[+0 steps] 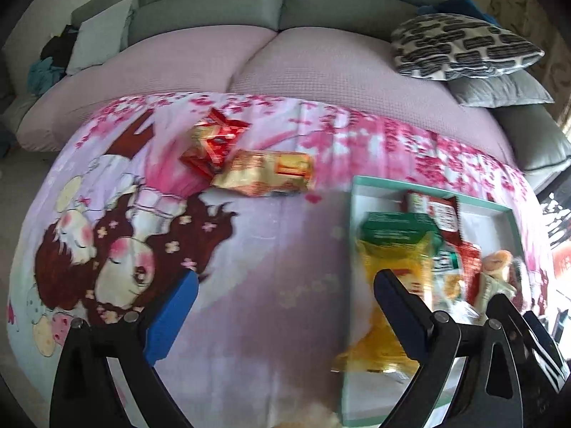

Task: Organize snacks
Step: 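Move both tools back from the tray toward the last two snacks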

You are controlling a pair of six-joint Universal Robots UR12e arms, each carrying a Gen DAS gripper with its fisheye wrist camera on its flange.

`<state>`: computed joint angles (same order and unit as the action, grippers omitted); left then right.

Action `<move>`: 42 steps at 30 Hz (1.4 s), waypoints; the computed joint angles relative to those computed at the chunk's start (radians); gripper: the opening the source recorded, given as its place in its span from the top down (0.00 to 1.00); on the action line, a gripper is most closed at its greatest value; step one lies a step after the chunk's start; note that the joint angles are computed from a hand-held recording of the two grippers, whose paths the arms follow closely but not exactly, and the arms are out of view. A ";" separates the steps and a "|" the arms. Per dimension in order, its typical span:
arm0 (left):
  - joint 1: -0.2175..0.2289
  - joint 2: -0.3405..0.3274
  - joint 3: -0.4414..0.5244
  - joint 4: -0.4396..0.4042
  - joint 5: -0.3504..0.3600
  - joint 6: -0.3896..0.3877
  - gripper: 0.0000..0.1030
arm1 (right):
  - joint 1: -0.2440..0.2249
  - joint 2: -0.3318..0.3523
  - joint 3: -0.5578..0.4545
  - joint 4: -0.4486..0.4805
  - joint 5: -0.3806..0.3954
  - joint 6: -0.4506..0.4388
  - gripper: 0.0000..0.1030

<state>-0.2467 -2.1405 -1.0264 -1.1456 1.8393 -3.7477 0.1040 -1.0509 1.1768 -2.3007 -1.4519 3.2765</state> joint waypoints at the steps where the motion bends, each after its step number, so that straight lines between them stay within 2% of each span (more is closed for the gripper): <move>1: 0.003 0.003 -0.004 -0.004 0.007 -0.002 0.04 | 0.005 0.000 -0.001 -0.002 0.005 -0.014 0.00; 15: 0.046 0.075 -0.103 -0.030 0.031 0.005 0.04 | 0.055 -0.001 0.003 -0.008 0.073 -0.126 0.00; 22: 0.068 0.105 -0.144 -0.034 0.065 -0.018 0.04 | 0.080 -0.003 0.007 -0.009 0.071 -0.172 0.00; 29: 0.090 0.117 -0.164 -0.014 0.039 -0.029 0.04 | 0.102 0.012 -0.012 0.012 0.055 -0.200 0.00; 35: 0.109 0.113 -0.156 -0.007 0.026 -0.024 0.04 | 0.121 0.031 -0.046 0.004 0.027 -0.223 0.00; 42: 0.138 0.082 -0.109 0.025 -0.004 0.037 0.04 | 0.133 0.109 -0.192 0.061 0.070 -0.161 0.00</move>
<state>-0.1086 -2.0581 -1.1359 -1.1211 1.8352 -3.7108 0.2372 -0.9419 0.9848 -2.2393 -1.3818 3.1158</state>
